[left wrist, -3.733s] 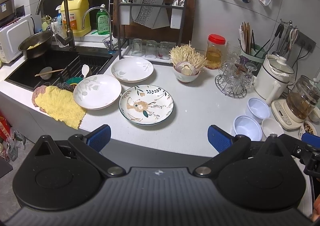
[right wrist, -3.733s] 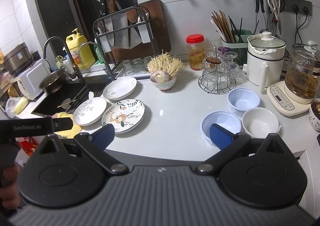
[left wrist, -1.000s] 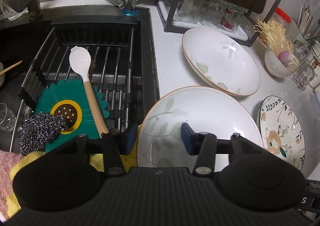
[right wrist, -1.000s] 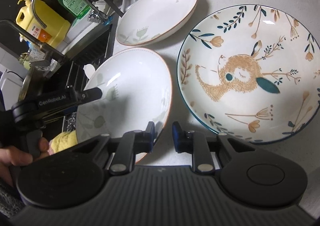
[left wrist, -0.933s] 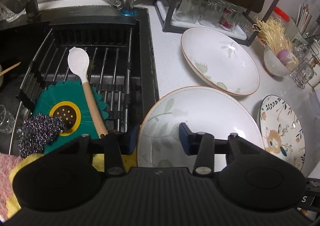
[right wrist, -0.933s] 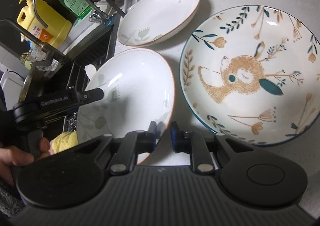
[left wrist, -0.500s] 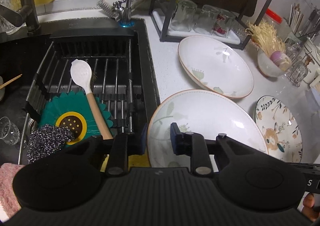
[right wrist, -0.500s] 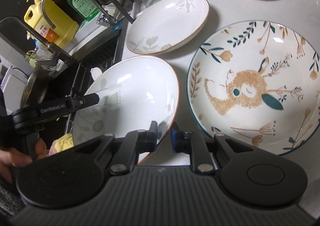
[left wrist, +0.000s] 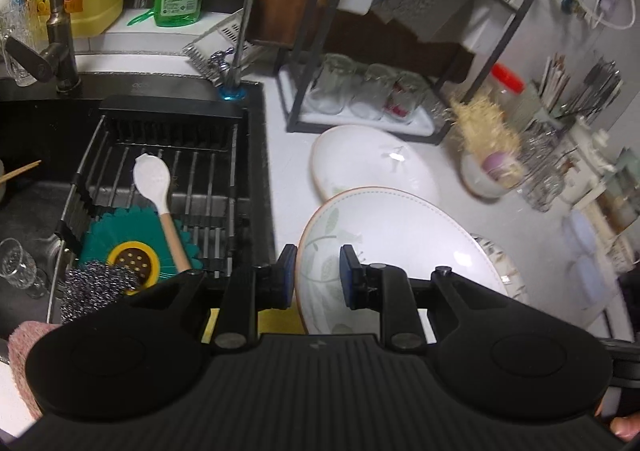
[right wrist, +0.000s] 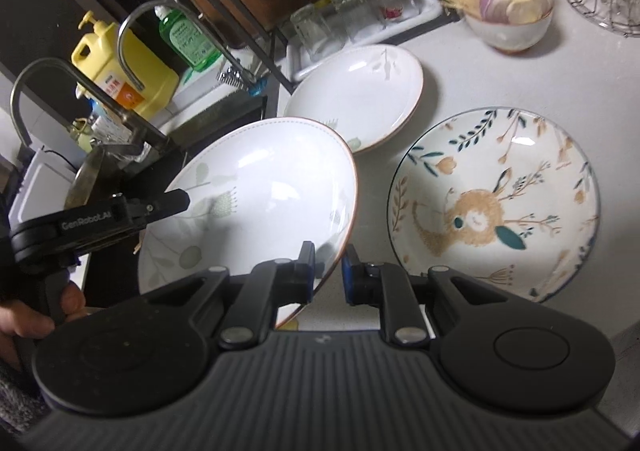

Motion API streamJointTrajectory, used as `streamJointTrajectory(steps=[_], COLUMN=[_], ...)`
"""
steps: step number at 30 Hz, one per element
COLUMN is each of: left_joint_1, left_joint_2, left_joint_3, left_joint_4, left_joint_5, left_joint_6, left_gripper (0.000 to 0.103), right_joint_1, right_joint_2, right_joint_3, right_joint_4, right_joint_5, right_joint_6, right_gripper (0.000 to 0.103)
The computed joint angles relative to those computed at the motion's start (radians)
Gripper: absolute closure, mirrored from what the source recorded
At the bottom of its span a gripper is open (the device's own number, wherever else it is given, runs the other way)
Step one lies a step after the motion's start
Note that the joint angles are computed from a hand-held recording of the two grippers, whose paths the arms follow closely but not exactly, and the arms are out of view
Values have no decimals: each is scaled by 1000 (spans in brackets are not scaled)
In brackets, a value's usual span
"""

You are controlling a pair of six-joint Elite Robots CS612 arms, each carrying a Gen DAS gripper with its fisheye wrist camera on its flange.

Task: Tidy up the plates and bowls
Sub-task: 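Lift the held plate with both grippers and carry it over the deer-pattern plate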

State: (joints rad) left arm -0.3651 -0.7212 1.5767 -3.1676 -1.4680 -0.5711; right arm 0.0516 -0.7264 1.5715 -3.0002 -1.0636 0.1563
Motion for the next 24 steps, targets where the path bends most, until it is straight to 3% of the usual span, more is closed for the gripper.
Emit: streamJointTrajectory(steps=[5,15,24], left_joint_1=[-7,-22,-54], left_joint_2=[-19,22,71], left_joint_3=[-4,-81,-170], left_joint_4=[19,41,110], left_joint_5=[-27,-127,-168], left_joint_6=[-5,9,28], left_gripper=[77,77,77], right_joint_1=[-13,-49,-96], right_joint_2=[-31,-51,-57], right_joint_3=[29,68,91], right_joint_4=[-24,-98,-116], right_joint_5=[1,-58,-82], right_joint_6=[49,134,105], right_gripper=[86,86,86])
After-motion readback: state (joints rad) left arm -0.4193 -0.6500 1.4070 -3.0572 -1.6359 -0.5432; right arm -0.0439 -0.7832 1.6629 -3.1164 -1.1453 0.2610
